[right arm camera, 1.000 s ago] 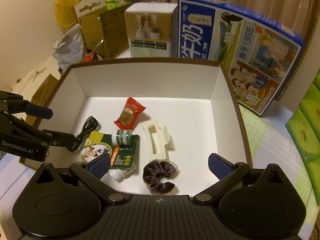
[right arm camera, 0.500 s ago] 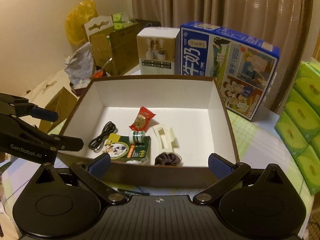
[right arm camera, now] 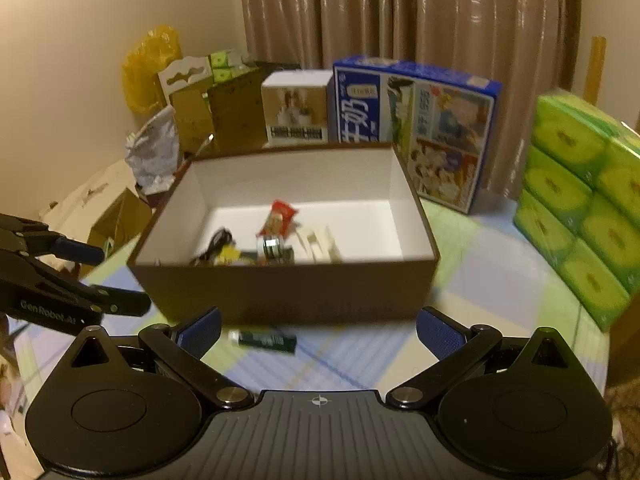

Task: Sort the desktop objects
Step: 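Withdraw both tools from the box toward the remaining items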

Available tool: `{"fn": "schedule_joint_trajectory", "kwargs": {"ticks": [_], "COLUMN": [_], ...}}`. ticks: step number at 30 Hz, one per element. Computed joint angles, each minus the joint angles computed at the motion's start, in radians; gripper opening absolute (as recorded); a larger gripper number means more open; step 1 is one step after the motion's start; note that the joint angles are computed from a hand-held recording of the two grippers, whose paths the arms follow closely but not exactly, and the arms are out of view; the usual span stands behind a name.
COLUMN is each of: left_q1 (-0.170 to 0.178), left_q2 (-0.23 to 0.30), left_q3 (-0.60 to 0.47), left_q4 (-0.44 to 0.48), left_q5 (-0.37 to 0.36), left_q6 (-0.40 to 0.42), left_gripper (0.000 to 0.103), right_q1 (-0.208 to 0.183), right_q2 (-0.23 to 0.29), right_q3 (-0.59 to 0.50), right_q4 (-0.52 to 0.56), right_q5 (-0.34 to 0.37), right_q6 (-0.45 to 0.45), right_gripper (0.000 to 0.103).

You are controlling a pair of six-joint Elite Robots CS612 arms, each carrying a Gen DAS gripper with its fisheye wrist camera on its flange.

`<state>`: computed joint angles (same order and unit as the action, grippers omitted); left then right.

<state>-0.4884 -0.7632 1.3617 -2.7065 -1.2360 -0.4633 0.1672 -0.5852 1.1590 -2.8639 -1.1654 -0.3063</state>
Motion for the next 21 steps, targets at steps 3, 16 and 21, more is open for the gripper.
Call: {"fn": "schedule_joint_trajectory", "kwargs": {"ticks": [3,16,21], "left_q1": [-0.01,-0.042,-0.051], "left_q2": [-0.013,-0.026,-0.019], "left_q3": [0.035,0.096,0.09], "left_q4": [-0.002,-0.001,0.022], "left_q5": [-0.006,-0.046,-0.037], "left_q6": [-0.028,-0.084,-0.085], "left_gripper": [0.085,0.085,0.085], "right_q1": [-0.006,-0.02,-0.022], "right_q2": [-0.022,-0.059,-0.059], "right_q3": [0.055,0.175,0.19], "right_q4": [-0.018,-0.016,-0.011], "right_q5": [-0.009,-0.028,-0.044], "right_q6": [0.007,0.044,0.048], "right_gripper": [0.101,0.101,0.101]}}
